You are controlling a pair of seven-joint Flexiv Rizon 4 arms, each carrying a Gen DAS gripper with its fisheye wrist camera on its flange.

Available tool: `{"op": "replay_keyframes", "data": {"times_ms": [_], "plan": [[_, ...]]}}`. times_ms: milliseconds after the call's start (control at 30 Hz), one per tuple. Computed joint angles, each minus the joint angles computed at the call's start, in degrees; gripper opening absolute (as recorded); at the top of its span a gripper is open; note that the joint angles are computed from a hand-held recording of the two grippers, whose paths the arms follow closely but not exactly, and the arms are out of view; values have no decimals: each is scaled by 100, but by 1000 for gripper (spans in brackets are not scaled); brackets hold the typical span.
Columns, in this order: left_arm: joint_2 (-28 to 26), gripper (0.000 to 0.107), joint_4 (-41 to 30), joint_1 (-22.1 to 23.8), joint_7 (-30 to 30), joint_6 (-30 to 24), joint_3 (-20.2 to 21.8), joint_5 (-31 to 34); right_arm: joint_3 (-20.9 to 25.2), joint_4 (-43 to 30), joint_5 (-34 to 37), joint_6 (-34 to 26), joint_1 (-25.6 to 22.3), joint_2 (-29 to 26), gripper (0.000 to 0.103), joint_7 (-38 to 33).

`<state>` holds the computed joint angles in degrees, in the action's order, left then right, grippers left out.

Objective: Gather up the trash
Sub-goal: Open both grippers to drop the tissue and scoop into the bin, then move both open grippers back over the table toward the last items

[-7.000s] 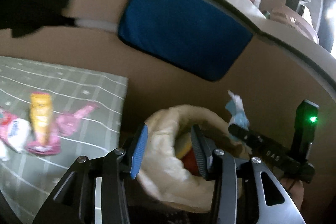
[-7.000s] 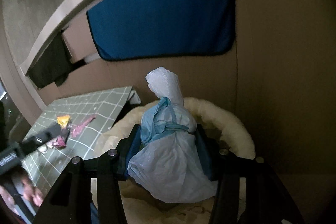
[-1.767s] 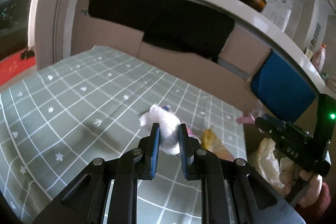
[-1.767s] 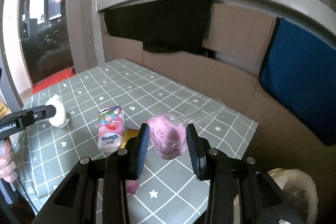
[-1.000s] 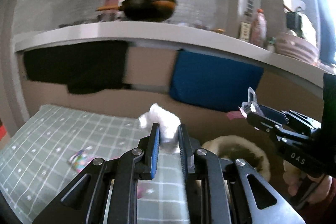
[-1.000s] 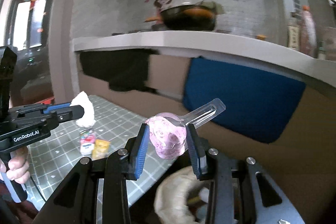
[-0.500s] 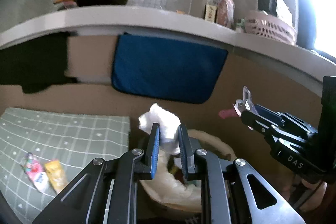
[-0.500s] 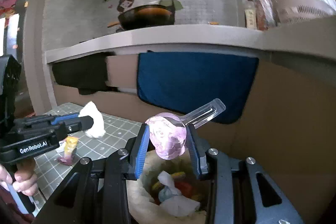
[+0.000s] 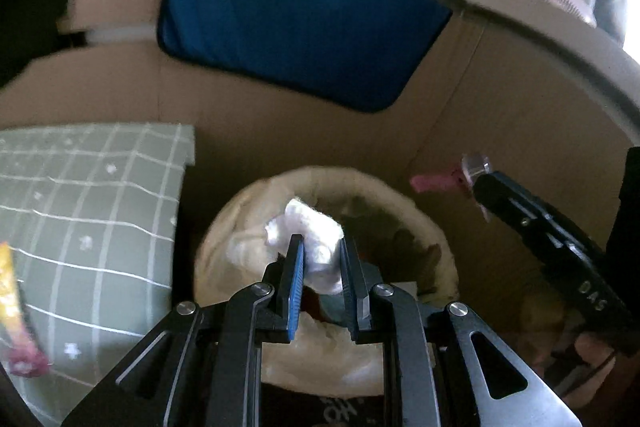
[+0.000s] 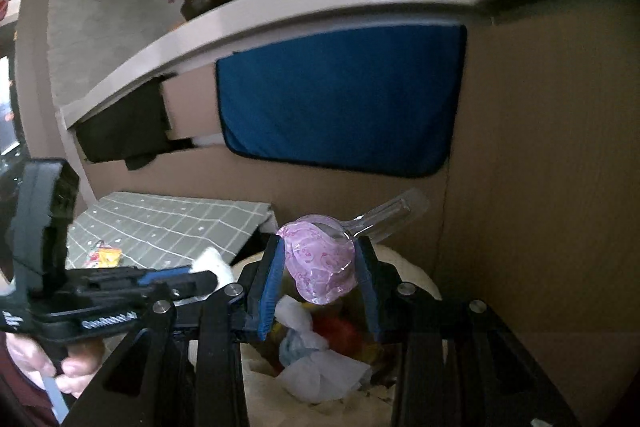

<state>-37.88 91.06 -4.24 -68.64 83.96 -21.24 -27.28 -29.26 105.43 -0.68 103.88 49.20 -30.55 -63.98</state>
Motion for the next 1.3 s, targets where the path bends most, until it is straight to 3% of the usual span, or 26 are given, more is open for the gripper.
{"op": "replay_keyframes", "data": {"times_ms": [233,300,367,467,600,667,800,900,1067,1200,1300], "plan": [[-402,19,-479,-254,-216,-703,357,55,494,-187,-217,-247,-536,-195,34,218],[-436,26,-406,-59,-33,-750,80,-109,730,-266,-338,-328,-762,-252,34,301],[-439,42,-264,210,224,-684,-312,-391,1055,-391,-493,-425,-1061,-317,34,375],[-371,48,-16,644,605,-532,-922,-932,1376,-536,-723,-544,-1342,-411,34,483],[-95,49,321,850,871,42,-1140,-1235,1634,-724,-1004,-680,-1569,-541,34,602],[72,49,602,970,915,601,-1267,-1228,1718,-807,-1123,-739,-1642,-609,34,654],[396,49,1202,1372,666,1411,-1601,-995,1987,-911,-1273,-821,-1846,-702,35,754],[626,49,1610,1787,415,1684,-1894,-810,1952,-913,-1374,-907,-1812,-711,50,861],[1148,49,2372,2625,-170,1983,-2344,-534,1668,-749,-1488,-828,-1586,-593,56,988],[1527,49,2787,2745,-652,2317,-2038,-420,1473,-666,-1557,-734,-1399,-490,59,1030],[1797,49,3064,2661,-1036,2577,-1565,-488,1403,-686,-1601,-662,-1271,-455,59,989]]}}
